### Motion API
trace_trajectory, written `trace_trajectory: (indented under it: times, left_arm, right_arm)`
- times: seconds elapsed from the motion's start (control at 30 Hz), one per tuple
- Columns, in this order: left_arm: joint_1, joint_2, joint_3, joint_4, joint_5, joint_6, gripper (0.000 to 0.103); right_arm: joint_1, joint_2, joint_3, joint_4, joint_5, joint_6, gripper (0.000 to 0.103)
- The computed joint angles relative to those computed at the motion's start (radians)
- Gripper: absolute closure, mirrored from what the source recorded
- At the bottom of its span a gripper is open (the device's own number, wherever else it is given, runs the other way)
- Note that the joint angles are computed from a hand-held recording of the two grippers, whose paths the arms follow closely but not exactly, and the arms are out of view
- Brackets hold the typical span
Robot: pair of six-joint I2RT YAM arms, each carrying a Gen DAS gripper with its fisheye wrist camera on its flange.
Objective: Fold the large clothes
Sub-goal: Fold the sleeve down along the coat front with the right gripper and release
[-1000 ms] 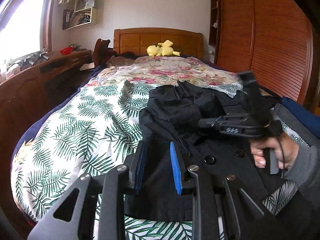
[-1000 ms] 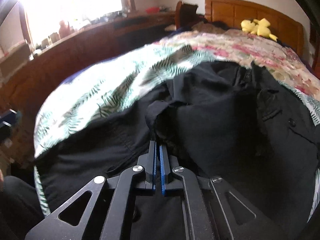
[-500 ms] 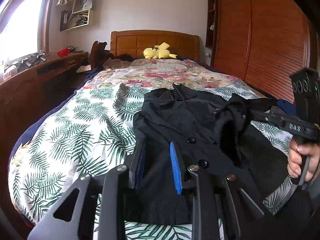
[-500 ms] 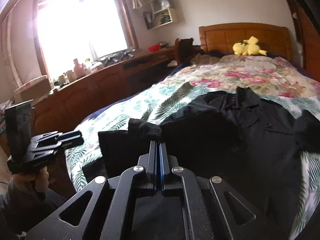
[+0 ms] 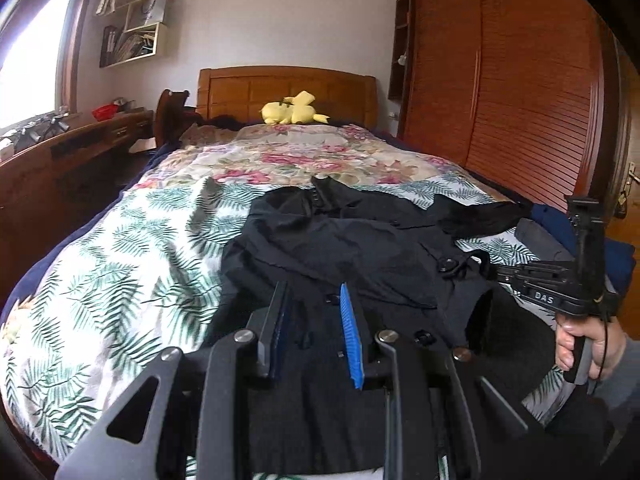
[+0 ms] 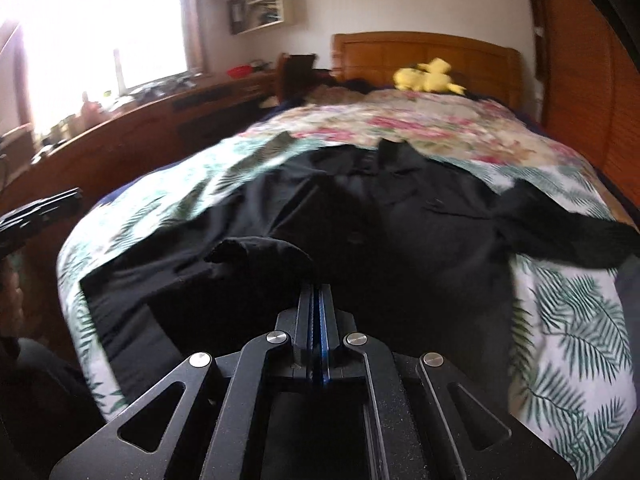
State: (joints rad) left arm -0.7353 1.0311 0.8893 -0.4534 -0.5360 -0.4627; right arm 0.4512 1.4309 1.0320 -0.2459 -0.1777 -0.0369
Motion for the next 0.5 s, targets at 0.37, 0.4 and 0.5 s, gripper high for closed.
trace_trajectory:
  times: [0.37, 0.4, 0.5]
  left_arm:
    - [-0.069, 0.194, 0.112, 0.07, 0.003, -0.002, 0.08]
    - [-0.078, 0.215, 0.125, 0.071, -0.002, -0.003, 0.08]
    - [-0.092, 0.249, 0.148, 0.07, -0.008, -0.003, 0.08]
  right_arm:
    - [-0.103, -0.072, -0.087, 0.03, 0.122, -0.017, 0.096]
    - [-0.107, -0.088, -0.094, 0.027, 0.122, -0.015, 0.09]
    - [-0.115, -0.146, -0.116, 0.027, 0.134, -0.026, 0.054]
